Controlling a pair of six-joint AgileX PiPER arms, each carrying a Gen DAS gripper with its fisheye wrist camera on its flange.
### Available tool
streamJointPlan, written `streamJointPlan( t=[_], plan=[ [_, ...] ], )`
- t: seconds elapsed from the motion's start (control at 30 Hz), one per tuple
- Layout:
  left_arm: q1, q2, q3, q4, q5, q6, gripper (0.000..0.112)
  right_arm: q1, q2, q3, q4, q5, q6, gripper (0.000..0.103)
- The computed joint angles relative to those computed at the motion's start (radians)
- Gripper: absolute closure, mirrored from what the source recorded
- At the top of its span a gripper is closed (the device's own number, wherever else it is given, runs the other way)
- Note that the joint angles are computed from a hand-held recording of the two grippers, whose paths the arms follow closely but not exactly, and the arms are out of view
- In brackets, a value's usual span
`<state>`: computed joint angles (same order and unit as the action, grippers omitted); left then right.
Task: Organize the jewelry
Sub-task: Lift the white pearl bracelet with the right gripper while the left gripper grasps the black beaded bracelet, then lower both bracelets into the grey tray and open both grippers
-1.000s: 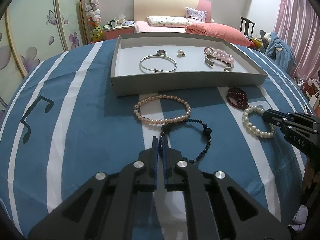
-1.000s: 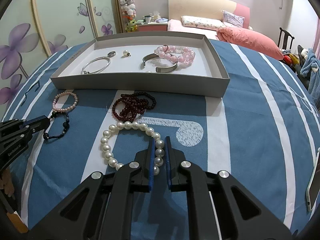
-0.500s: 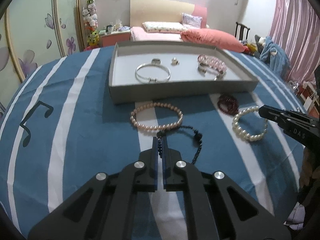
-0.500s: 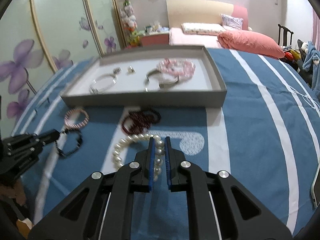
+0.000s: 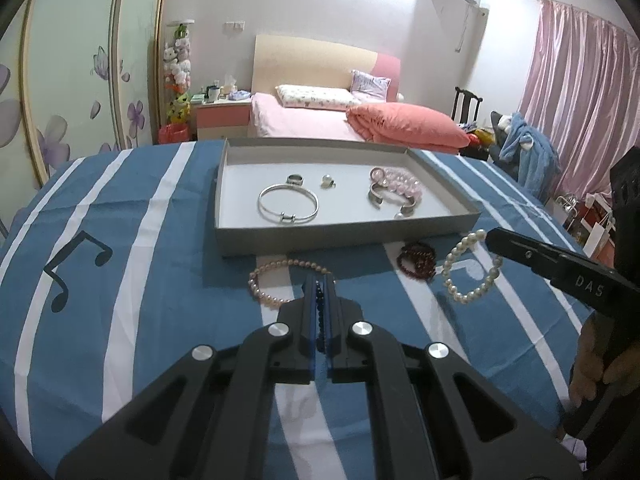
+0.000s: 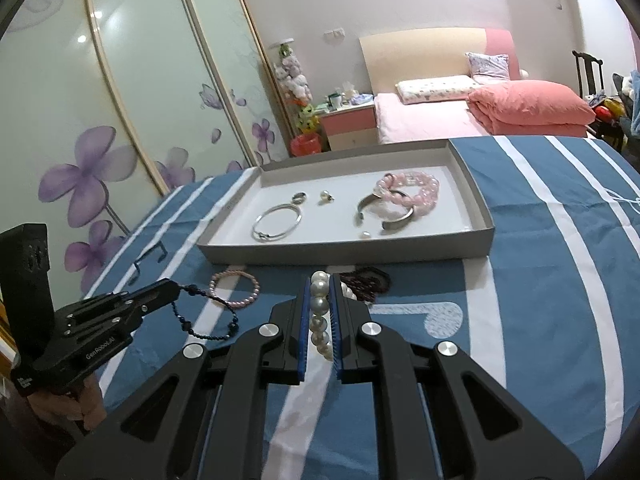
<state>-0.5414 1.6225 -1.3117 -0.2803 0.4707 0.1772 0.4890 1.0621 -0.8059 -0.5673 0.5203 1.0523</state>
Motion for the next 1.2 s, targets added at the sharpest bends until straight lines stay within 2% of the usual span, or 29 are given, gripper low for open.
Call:
streamJointPlan(
  t=[0.27, 0.5, 0.63, 0.83, 1.0, 1.2],
  plan=[
    [-0.006, -0.027, 0.025, -0.012, -0.036, 0.004, 0.108, 0.041, -0.008, 0.004, -0.074, 0.003, 0.09, 0.093],
    [-0.01, -0.055, 0.043, 0.031, -0.091, -0.051, 0.108, 0.12, -0.024, 0.01, -0.29, 0.073, 0.301, 0.093],
    [-0.026, -0.071, 0.047, 0.134, -0.136, -0.155, 0.108, 0.171, -0.029, 0.001, -0.421, 0.134, 0.409, 0.093],
    [-0.066, -0.087, 0.04, 0.476, -0.203, -0.481, 0.108, 0.27, -0.003, -0.034, -0.617, 0.267, 0.532, 0.093],
    [-0.099, -0.084, 0.026, 0.808, -0.216, -0.794, 0.108, 0.329, 0.025, -0.056, -0.734, 0.366, 0.598, 0.093],
    [-0.128, -0.077, 0.013, 1.065, -0.209, -1.033, 0.108, 0.342, 0.053, -0.074, -0.8, 0.409, 0.626, 0.093]
  ],
)
